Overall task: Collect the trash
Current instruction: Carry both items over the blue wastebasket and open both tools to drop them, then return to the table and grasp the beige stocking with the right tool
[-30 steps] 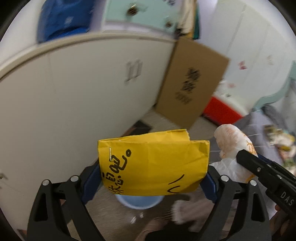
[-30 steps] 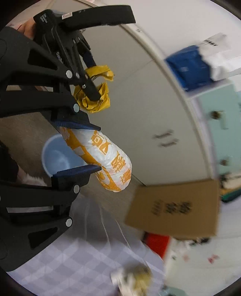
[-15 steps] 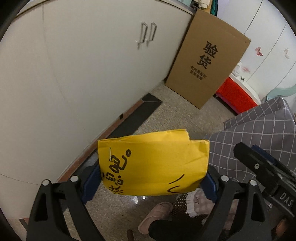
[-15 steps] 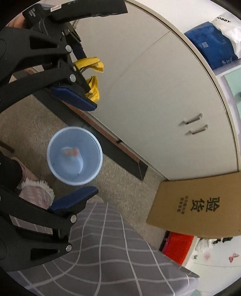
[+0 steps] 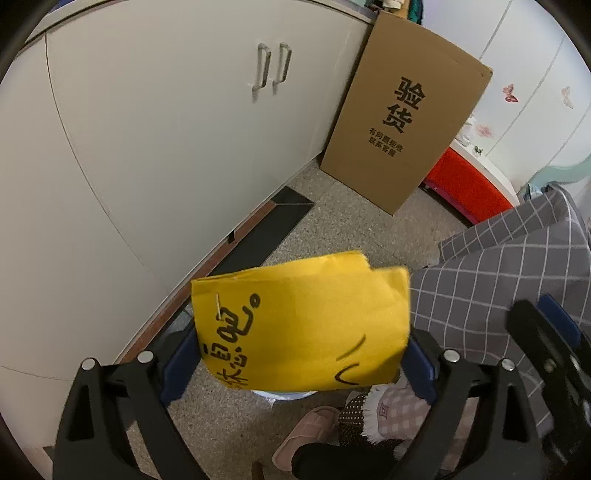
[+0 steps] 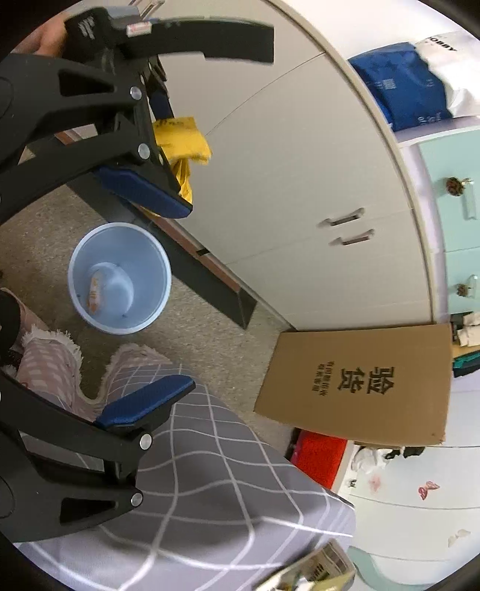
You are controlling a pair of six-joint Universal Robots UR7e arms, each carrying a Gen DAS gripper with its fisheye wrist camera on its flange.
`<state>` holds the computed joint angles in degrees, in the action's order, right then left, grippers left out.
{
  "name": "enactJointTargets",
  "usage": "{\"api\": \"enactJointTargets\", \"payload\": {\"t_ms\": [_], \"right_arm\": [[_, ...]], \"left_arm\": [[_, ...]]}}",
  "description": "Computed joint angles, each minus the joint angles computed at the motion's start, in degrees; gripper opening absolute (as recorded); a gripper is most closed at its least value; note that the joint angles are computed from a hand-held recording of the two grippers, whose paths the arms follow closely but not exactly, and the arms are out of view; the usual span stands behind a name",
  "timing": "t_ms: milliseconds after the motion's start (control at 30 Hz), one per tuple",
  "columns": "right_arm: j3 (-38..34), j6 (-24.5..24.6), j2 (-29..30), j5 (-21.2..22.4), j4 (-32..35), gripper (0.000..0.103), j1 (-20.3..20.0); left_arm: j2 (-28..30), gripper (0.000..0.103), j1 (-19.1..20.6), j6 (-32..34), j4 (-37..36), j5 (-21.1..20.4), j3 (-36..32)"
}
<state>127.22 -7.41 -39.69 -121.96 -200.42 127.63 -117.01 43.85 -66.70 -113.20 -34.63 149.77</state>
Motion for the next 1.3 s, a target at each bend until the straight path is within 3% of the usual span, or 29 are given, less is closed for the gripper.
{"api": "enactJointTargets", "payload": {"t_ms": [167, 367, 633, 800, 1133, 1300], "right_arm": [[1.1, 1.0, -2.3, 1.3, 0.4, 0.085, 0.6], [2.6, 1.5, -4.9, 1.5, 0.7, 0.085, 2.0], [4.7, 1.6, -8.0, -0.5, -3.1, 0.089, 3.6], [6.4, 2.3, -10.5, -1.8, -3.7, 0.089, 3.6], [10.6, 3.9, -18.3, -1.4, -4.1, 0.09, 4.0], [13.9, 5.1, -25.4, -2.5, -3.6, 0.09, 3.2]], "left_arm": [[-2.5, 0.091, -0.4, -0.9, -0.7, -1.9, 0.2], [-6.0, 0.093, -6.9, -8.6, 10.3, -0.5, -0.4], [-0.6, 0.093, -8.5, -13.0, 16.0, 1.9, -4.2], [-2.9, 0.093, -13.4, -18.4, 21.4, 0.1, -4.5], [-3.8, 0.093, -30.3, -36.9, 41.3, -1.8, -8.4], [1.4, 0.093, -34.3, -36.8, 38.4, -2.2, -9.5]]}}
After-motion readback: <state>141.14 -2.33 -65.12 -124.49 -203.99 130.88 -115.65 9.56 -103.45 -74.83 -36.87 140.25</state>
